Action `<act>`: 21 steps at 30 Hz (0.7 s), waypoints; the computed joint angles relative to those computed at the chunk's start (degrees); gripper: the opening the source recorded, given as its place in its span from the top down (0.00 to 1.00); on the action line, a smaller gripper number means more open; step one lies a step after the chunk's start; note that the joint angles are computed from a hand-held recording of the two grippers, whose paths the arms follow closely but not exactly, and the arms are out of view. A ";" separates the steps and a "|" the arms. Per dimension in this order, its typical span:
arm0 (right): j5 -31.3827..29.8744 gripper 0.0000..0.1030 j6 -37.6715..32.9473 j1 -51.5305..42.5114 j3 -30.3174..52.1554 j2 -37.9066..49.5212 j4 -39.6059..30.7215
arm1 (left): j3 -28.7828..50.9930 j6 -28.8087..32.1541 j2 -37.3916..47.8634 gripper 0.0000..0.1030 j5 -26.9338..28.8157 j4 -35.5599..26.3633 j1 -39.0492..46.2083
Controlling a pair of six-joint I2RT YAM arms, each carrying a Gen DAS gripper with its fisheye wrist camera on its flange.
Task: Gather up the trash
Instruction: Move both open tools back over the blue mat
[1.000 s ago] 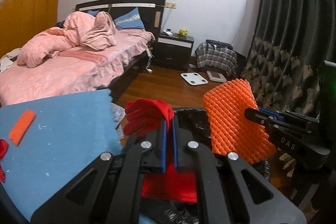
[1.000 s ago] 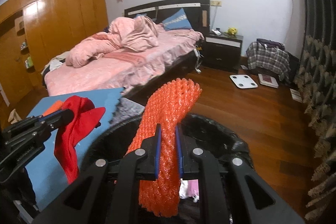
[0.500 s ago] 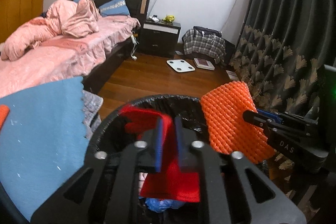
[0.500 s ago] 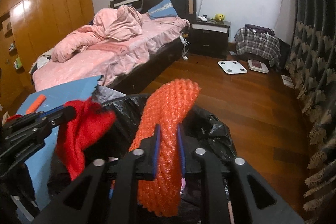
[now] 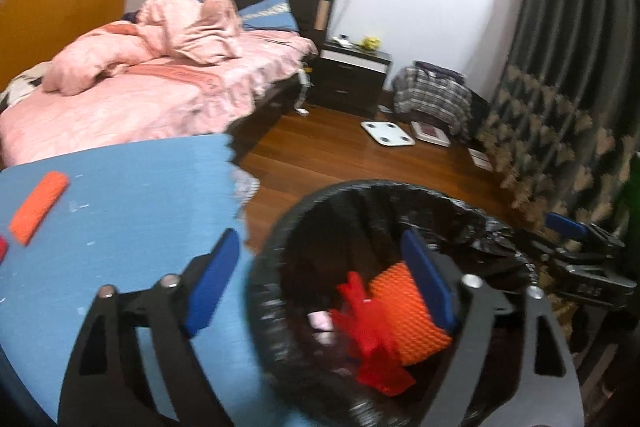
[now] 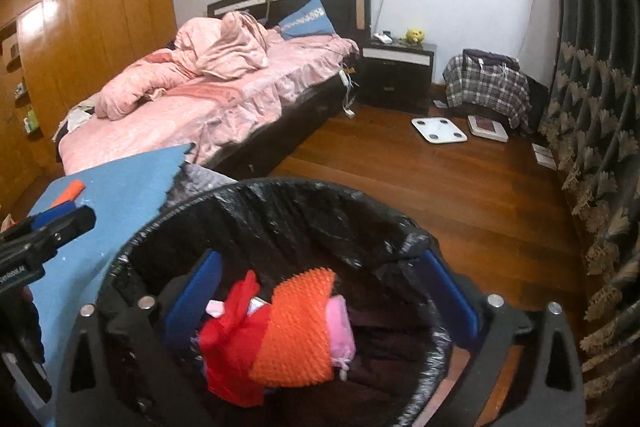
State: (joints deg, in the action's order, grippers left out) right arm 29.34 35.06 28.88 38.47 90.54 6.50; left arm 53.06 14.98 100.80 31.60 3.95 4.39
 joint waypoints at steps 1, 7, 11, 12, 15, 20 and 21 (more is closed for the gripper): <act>-0.15 0.06 -0.04 0.51 0.74 0.32 -0.03 | 0.08 -0.01 -0.31 0.15 -0.08 -0.19 0.86; 0.44 0.06 0.06 4.69 6.57 3.86 0.00 | 0.65 1.30 -1.47 0.12 0.37 -1.37 7.73; 0.63 0.06 -0.13 7.60 12.33 8.40 -0.11 | 1.37 2.59 -1.76 0.12 1.44 -2.10 12.63; 0.60 0.06 -0.54 8.51 15.01 10.51 -0.41 | 1.61 2.86 -1.64 0.12 1.51 -2.15 13.40; 0.18 0.06 -0.98 10.25 21.62 15.26 -1.51 | 2.32 4.30 -0.98 0.12 1.62 -1.93 16.56; -0.56 0.06 -2.35 12.42 32.16 22.82 -3.18 | 6.49 5.54 2.89 0.12 1.67 -2.99 22.18; -0.89 0.06 -2.67 12.81 34.91 24.68 -3.92 | 7.66 5.60 3.97 0.12 1.49 -3.20 23.24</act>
State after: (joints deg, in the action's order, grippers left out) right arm 28.46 32.39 41.69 73.38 115.22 2.58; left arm 60.72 20.58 104.77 33.09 0.75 27.63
